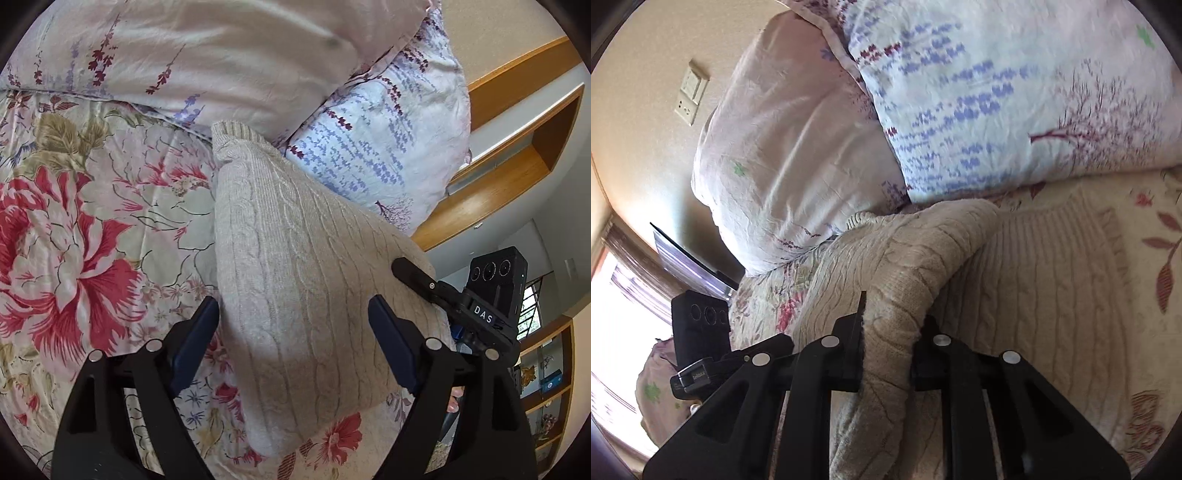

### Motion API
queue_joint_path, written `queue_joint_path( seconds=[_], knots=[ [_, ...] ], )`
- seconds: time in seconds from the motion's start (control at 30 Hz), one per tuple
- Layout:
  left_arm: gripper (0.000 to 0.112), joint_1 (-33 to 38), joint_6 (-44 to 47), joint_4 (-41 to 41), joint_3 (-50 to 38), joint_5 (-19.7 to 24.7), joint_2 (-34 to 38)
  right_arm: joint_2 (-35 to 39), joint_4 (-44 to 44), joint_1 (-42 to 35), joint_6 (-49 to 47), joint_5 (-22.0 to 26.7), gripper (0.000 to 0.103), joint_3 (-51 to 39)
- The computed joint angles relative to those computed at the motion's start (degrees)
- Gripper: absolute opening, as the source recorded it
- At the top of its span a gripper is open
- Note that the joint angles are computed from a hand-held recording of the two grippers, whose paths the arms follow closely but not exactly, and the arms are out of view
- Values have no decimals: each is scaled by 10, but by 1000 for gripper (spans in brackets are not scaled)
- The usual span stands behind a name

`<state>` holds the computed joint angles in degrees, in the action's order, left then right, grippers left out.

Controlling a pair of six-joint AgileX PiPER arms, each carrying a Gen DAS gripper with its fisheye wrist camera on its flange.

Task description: Fold small clothes

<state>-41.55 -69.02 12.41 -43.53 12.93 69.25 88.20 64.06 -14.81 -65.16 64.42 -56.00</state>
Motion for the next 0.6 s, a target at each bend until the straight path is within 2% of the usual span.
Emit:
queue_joint_path(
  seconds=[0.1, 0.2, 0.33, 0.5, 0.6],
  knots=[
    [83, -16, -30, 42, -11, 8, 9, -23, -34, -1, 12, -34, 16, -8],
    [83, -25, -13, 27, -22, 9, 25, -45, -61, -15, 16, -63, 16, -14],
    [82, -39, 2, 16, -35, 8, 47, -70, -26, -102, -49, -43, 16, -1],
    [82, -50, 49, -29, -54, 9, 81, 18, -129, -112, -3, -93, 16, 4],
    [82, -54, 75, -57, -63, 13, 99, 29, -76, -163, -45, -35, 16, 8]
  ],
)
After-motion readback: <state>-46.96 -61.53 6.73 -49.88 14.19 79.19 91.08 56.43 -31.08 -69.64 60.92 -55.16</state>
